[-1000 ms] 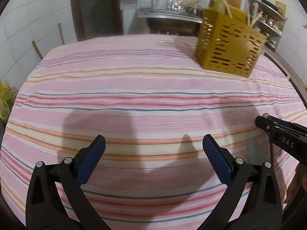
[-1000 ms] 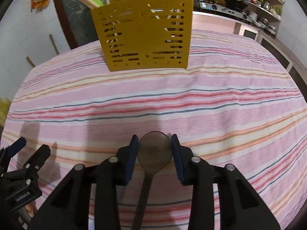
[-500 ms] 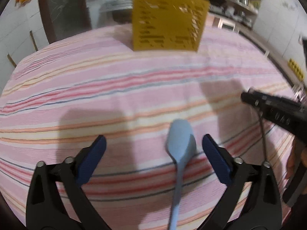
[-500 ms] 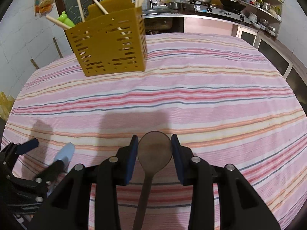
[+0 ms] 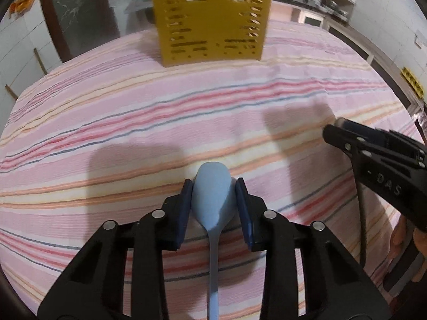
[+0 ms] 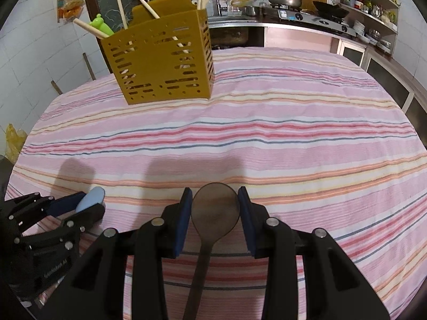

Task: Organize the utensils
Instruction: 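Close the right tool on the metal spoon while the left tool reaches the light-blue spoon, then close the left tool on the light-blue spoon and lift both spoons upright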

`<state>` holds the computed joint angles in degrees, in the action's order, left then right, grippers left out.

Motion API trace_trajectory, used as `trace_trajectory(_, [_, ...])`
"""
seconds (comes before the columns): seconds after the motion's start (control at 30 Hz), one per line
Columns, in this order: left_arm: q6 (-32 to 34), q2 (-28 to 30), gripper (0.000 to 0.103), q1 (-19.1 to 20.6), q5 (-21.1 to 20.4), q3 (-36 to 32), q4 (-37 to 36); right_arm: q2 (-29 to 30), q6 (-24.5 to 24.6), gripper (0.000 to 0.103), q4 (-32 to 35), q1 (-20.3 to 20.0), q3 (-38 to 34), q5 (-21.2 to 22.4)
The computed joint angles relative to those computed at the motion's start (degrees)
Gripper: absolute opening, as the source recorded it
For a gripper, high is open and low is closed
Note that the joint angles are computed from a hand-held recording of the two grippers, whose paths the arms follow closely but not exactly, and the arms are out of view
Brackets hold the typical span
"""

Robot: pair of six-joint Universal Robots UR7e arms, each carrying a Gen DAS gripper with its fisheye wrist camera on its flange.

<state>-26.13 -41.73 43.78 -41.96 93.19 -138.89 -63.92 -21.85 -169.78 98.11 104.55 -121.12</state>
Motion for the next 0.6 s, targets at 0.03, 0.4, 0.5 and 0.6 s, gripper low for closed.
trace_trajectory(0.03, [-0.7,-0.2,0.032,0.1,1.0,0.3,-0.5,0.0,-0.2,0.035,-0.6,0.1,0.2,0.1])
trace_trajectory(0.4, [6.2,-2.4,0.032,-2.3,10.3,6.2,-23.9,0.5,-3.6,0.035,-10.7,1.9,1.3,1.7])
trace_trajectory(0.5, [11.3,-2.3,0.032,-3.3,12.2,7.7,-33.0,0.7,-5.7,0.035,-14.6,2.7,1.8,2.2])
trace_trajectory(0.6, [16.2,-2.0,0.032,-3.9,13.3,8.7,-41.7,0.7,-7.7,0.035,-18.6,3.6,2.4,2.7])
